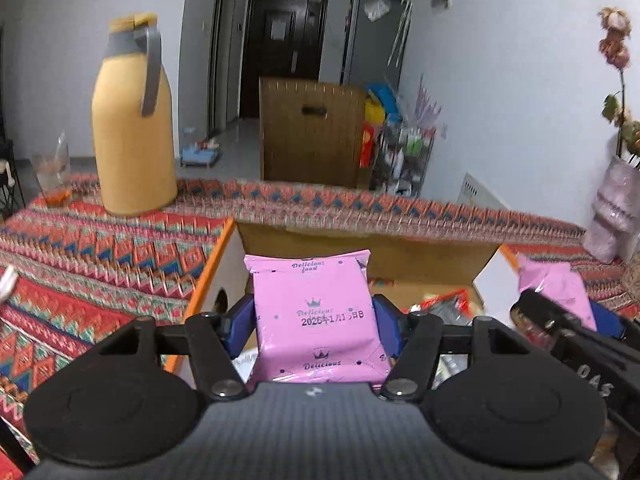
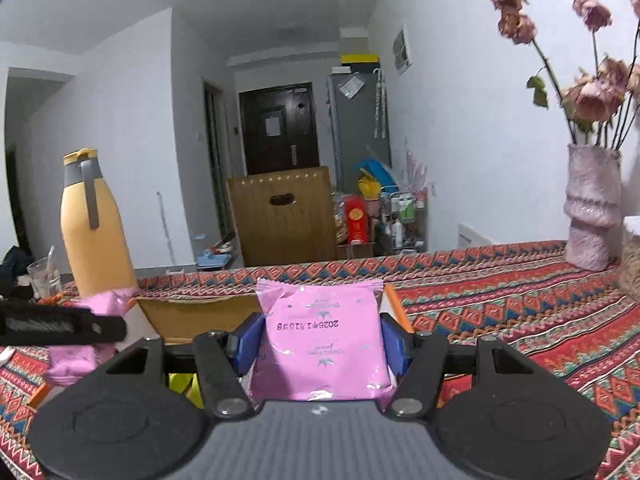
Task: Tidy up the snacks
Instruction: 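Carry both pink packets into the box and open both tools, then withdraw both tools from the box toward the remaining snacks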
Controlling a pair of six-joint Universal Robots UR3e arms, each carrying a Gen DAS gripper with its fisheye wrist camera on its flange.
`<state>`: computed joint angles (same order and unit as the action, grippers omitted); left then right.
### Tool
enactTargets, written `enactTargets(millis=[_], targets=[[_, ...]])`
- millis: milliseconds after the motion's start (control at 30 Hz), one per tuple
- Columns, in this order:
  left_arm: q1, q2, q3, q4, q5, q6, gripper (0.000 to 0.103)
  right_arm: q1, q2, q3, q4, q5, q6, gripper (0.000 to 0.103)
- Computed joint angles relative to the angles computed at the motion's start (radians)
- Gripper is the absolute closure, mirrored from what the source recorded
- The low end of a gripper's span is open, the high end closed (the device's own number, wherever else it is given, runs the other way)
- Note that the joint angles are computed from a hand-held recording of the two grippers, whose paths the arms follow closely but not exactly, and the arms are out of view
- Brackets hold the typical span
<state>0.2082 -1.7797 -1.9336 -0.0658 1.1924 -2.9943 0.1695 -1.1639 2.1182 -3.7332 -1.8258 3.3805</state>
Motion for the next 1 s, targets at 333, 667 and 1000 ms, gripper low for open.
enactTargets(millis=[333,667,1000], targets=[[0.016,0.0,-0.02,-0.003,-0.001,-0.001,0.027,0.01,0.031,-0.013,0.024,-0.003,0.003,0.041],[0.026,0.033,-0.057,0.055,-0.004,-0.029,0.0,-0.007,0.003,0.045,-0.048,-0.001,0.049,0.0],[0.03,0.047,-0.064,0.054,-0.002,-0.043,0.0,-0.004,-0.012,0.054,-0.036,-0.025,0.056,0.0]])
